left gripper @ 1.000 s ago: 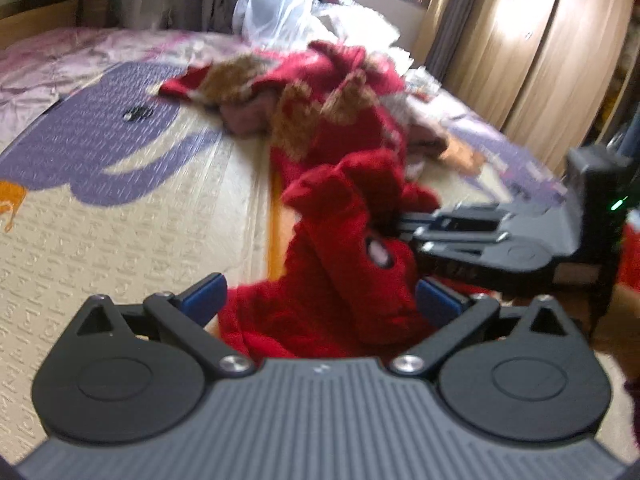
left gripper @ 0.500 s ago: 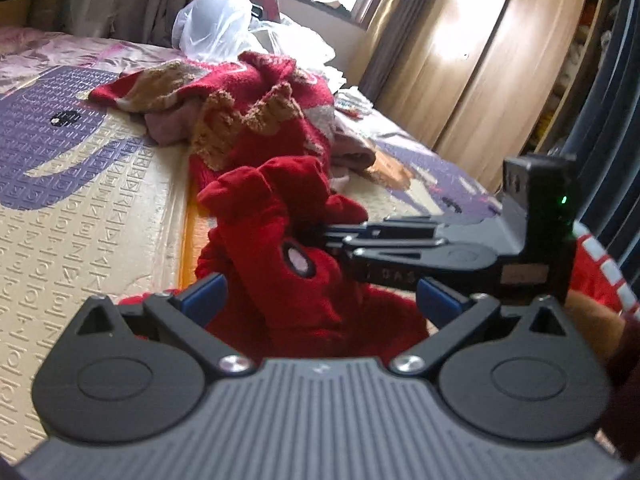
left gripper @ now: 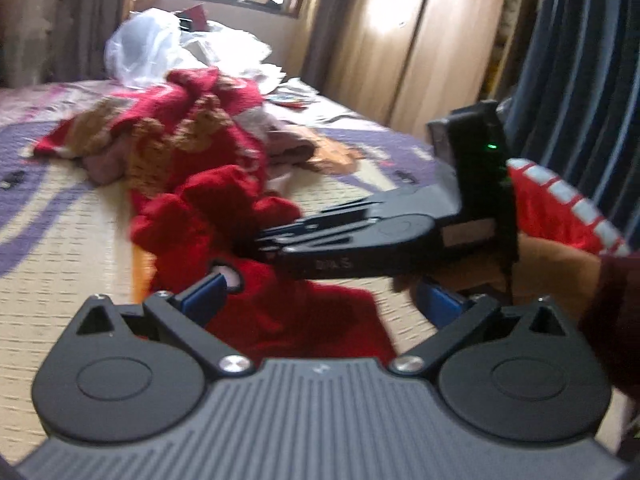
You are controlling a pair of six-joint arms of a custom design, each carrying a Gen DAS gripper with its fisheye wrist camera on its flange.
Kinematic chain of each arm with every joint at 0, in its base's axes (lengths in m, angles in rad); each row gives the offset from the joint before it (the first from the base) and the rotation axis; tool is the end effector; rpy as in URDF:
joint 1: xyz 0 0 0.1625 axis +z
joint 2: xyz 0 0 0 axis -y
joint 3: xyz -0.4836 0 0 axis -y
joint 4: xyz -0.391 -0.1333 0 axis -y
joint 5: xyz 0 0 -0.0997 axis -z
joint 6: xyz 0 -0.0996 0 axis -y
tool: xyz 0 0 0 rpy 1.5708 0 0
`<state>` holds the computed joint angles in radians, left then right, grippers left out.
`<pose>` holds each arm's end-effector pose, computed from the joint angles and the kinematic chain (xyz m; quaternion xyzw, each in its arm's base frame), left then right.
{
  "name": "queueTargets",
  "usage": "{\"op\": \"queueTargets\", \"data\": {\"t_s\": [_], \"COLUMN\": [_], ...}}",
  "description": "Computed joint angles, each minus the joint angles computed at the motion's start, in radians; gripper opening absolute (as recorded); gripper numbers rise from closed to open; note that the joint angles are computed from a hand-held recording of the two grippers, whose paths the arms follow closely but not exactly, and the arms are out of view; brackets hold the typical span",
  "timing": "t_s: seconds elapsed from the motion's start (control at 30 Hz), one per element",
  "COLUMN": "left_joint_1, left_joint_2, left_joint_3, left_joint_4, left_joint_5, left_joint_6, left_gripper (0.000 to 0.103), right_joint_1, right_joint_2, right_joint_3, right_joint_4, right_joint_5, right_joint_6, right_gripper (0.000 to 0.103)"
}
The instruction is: Fold clothes
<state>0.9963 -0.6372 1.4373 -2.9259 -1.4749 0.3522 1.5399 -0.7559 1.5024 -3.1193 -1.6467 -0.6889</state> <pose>-0.3138 -0.7476 0.1380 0.4176 0.8652 -0.2771 0.0155 0.1016 -0.7831 0.2313 0.2832 -0.8754 0.3528 0.1701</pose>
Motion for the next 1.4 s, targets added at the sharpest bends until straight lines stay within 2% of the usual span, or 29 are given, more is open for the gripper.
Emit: {"op": "queueTargets", "data": {"t_s": [0.1, 0.13, 0.27, 0.37, 0.43, 0.53, 0.6, 0.67, 0.73, 0.83, 0.9, 0.97, 1.03, 1.13, 1.17, 1.23, 1.33, 1.4], "left_joint_1": [0.010, 0.009, 0.003, 0.001, 0.002, -0.001, -0.008, -0.016, -0.020, -0.017, -0.016, -0.018, -0.019, -0.018, -0.018, -0.020, -0.022, -0.022], "left_joint_2": [0.012, 0.020, 0.059, 0.063, 0.063, 0.063, 0.066, 0.067, 0.070, 0.069, 0.070, 0.073, 0.076, 0.079, 0.080, 0.084, 0.087, 0.088], "left_joint_3": [-0.012, -0.018, -0.048, -0.018, -0.013, -0.005, 0.006, 0.016, 0.019, 0.021, 0.019, 0.019, 0.018, 0.014, 0.015, 0.014, 0.012, 0.013], "left_joint_4": [0.012, 0.016, 0.053, 0.003, -0.007, -0.020, -0.039, -0.051, -0.054, -0.059, -0.060, -0.066, -0.070, -0.070, -0.070, -0.074, -0.079, -0.081], "left_joint_5": [-0.065, -0.061, 0.072, 0.114, 0.113, 0.123, 0.146, 0.175, 0.197, 0.191, 0.190, 0.197, 0.203, 0.201, 0.203, 0.212, 0.218, 0.221], "left_joint_6": [0.008, 0.008, -0.027, -0.012, -0.021, -0.015, 0.004, 0.024, 0.031, 0.031, 0.034, 0.041, 0.046, 0.047, 0.047, 0.053, 0.060, 0.061], "left_gripper": [0.103, 0.103, 0.102, 0.103, 0.103, 0.103, 0.103, 0.103, 0.103, 0.103, 0.103, 0.103, 0.103, 0.103, 0.103, 0.103, 0.103, 0.103], "right_joint_1": [-0.011, -0.013, -0.022, -0.015, 0.002, 0.027, 0.047, 0.069, 0.074, 0.075, 0.074, 0.072, 0.064, 0.045, 0.033, 0.013, 0.011, 0.025], "right_joint_2": [-0.012, -0.015, -0.032, -0.059, -0.061, -0.044, -0.015, 0.040, 0.084, 0.063, 0.030, 0.003, -0.008, 0.008, 0.013, 0.015, 0.005, -0.003], "right_joint_3": [-0.009, -0.012, -0.017, 0.011, 0.029, 0.014, -0.016, -0.078, -0.109, -0.084, -0.044, -0.007, 0.005, -0.008, -0.008, -0.001, 0.004, 0.015], "right_joint_4": [0.052, 0.067, 0.125, 0.126, 0.070, 0.060, 0.067, 0.093, 0.078, 0.065, 0.045, 0.000, -0.022, -0.031, -0.030, -0.043, -0.039, -0.063], "right_joint_5": [0.045, 0.054, 0.079, 0.101, 0.086, 0.090, 0.054, -0.079, -0.166, -0.127, -0.078, -0.053, -0.064, -0.144, -0.151, -0.119, -0.114, -0.119], "right_joint_6": [0.043, 0.043, 0.035, -0.044, -0.114, -0.174, -0.220, -0.238, -0.259, -0.212, -0.233, -0.259, -0.244, -0.171, -0.140, -0.083, -0.057, -0.099], "right_gripper": [0.025, 0.025, 0.025, 0.026, 0.026, 0.027, 0.027, 0.027, 0.028, 0.028, 0.029, 0.034, 0.034, 0.031, 0.031, 0.031, 0.035, 0.035]}}
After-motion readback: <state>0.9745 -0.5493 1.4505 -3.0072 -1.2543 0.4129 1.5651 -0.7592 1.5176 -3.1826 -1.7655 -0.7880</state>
